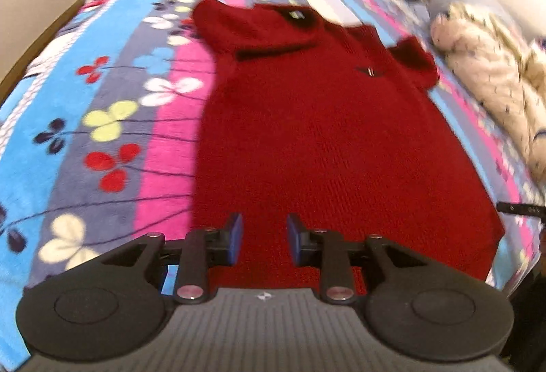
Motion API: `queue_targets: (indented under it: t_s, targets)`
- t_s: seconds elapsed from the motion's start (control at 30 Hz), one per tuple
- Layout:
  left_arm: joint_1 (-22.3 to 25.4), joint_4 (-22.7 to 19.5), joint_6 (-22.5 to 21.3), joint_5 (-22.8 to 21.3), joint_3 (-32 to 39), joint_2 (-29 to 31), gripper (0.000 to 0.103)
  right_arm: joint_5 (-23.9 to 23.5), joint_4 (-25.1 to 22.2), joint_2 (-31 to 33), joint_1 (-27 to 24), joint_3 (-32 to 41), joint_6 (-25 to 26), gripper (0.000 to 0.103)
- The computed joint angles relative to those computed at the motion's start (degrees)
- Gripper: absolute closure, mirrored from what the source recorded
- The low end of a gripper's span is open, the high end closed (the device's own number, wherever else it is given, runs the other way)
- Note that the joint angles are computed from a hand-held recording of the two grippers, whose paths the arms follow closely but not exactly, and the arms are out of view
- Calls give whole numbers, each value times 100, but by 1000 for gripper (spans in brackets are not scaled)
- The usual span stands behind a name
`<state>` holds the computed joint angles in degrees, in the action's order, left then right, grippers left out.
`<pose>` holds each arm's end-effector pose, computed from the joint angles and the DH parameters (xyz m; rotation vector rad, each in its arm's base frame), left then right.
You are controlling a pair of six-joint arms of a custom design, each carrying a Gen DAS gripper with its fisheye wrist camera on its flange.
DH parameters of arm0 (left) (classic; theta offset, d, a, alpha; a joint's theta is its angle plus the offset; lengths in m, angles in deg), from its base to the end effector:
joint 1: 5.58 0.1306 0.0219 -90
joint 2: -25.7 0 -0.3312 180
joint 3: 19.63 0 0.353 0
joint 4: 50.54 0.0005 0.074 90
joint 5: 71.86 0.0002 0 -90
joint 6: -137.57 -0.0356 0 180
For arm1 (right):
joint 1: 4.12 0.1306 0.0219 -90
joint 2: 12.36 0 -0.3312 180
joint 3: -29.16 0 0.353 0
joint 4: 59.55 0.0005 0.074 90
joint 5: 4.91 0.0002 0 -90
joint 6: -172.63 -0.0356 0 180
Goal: Fold small clothes
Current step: 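Lift and pull the sweater hem to spread it flat, then open both tools, then grasp the sweater sleeve cuff with the right tool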
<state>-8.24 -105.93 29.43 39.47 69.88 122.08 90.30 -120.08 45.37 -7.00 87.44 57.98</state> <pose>0.4578 -0.0347 0.3226 0.5854 2.5232 -0.3968 0.2521 -0.0164 0.3192 0.6521 2.5279 0.0155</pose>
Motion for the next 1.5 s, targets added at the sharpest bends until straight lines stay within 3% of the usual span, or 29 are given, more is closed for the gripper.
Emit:
queue_targets:
  t_s: [0.03, 0.13, 0.2, 0.27, 0.33, 0.47, 0.57, 0.67, 0.77, 0.93, 1.07, 1.17, 1.27, 1.5]
  targets:
    - [-133, -33, -65, -227, 4, 71, 62, 164, -108, 159, 196, 16, 66, 58]
    - [-580, -43, -260, -1338, -86, 219, 62, 739, -59, 211, 616, 104, 87, 58]
    - [-746, 591, -414, -1663, -458, -44, 62, 823, 197, -30, 630, 54, 0, 58]
    - [-775, 1147, -515, -1333, -741, -348, 60, 834, 424, -217, 575, 58, -92, 58]
    - [-819, 1300, -402, -1110, -779, -411, 57, 735, 769, -349, 381, 45, -21, 58]
    - [-1044, 1385, -202, -1200, -692, -299, 57, 404, 1672, -198, -249, 18, 327, 58]
    - [-1181, 1783, 112, -1232, -725, -224, 57, -181, 2416, 145, -874, 48, 116, 58]
    - [-1410, 2192, 323, -1336, -786, -167, 57, -820, 3305, 613, -1415, 72, -120, 61]
    - [-1665, 2409, 325, -1559, -740, 14, 57, -1091, 3996, 1052, -1669, 182, -137, 65]
    - [-1835, 2521, 441, -1546, -493, 366, 57, -1228, 4464, 2184, -1951, 784, -248, 64]
    - [-1851, 2739, 123, -1603, -505, 475, 57, -1528, 4888, 3171, -2226, 1334, -450, 64]
    - [-1814, 2799, 23, -1656, -433, 593, 57, -1556, 4951, 4013, -2422, 2077, -652, 63]
    - [-1727, 2668, 169, -1640, -242, 752, 57, -1801, 4683, 4948, -2553, 3168, -796, 63]
    - [-1589, 2465, 419, -1690, 94, 1027, 57, -2247, 3088, 6949, -2543, 6011, -1086, 60]
